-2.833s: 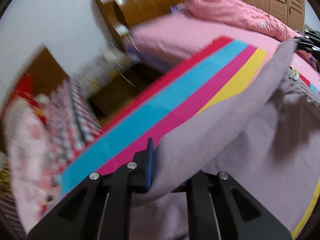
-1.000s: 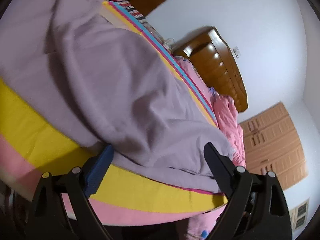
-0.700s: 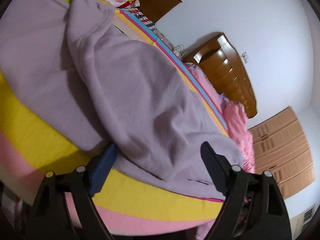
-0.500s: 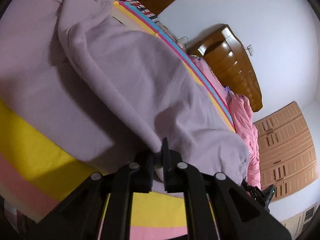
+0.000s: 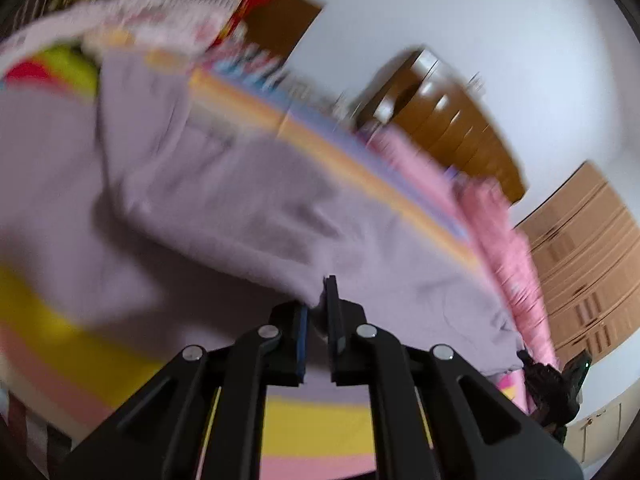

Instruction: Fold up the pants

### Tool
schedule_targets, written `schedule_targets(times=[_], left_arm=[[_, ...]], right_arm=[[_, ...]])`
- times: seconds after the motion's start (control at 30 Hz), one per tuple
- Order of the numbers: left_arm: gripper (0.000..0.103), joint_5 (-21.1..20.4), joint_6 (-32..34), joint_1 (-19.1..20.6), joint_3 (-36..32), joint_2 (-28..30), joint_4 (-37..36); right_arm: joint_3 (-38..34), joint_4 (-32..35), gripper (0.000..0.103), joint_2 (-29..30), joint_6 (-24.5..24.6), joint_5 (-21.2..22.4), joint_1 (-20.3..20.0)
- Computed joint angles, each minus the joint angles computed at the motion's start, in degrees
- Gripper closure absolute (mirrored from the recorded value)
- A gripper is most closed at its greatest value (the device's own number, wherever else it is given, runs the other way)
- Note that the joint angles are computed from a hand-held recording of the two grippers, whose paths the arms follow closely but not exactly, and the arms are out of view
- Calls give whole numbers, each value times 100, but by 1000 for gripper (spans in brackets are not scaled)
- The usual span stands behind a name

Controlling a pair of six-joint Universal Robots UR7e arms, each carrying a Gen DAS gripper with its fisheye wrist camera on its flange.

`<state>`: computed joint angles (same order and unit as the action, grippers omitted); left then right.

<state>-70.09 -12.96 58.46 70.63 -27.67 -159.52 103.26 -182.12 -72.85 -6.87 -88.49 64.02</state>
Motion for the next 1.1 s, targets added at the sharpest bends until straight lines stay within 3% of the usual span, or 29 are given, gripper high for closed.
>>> schedule_targets(times=[0.1,0.3,0.4,0.5,0.77,0.8,0.87,0.93,0.97,1.0,1.07,1.1], left_arm=[[96,252,-63,97,-41,120,324],[95,370,274,-17,222,-179,-300],[95,532,331,-45,323,-214,-181],[95,565,34,65,174,-68,222],[95,618,148,15,334,-124,-73],[94,553,54,55,317,-118,25],[84,409,-52,72,378,-133,-20],[56,159,12,73,466,-173,-262],[54,167,54,57,492,-173,-352],[54,224,131,24,484,-161,-387],[58,370,172,-19,433,-112,-300],[77,492,165,-32,374,-72,-148]], right_arm=[[114,46,95,52,270,452,-326],[152,-198,95,-54,41,483,-153],[136,-92,95,37,91,278,-206],[236,-147,96,66,280,716,-448],[171,-88,96,75,336,525,-391],[214,-228,95,113,443,766,-475],[256,-191,92,52,494,889,-513],[211,25,79,-4,435,919,-477],[216,49,68,-20,419,944,-458],[219,55,59,-23,392,1002,-443],[223,-115,62,41,252,723,-334],[227,-241,67,93,118,472,-256]])
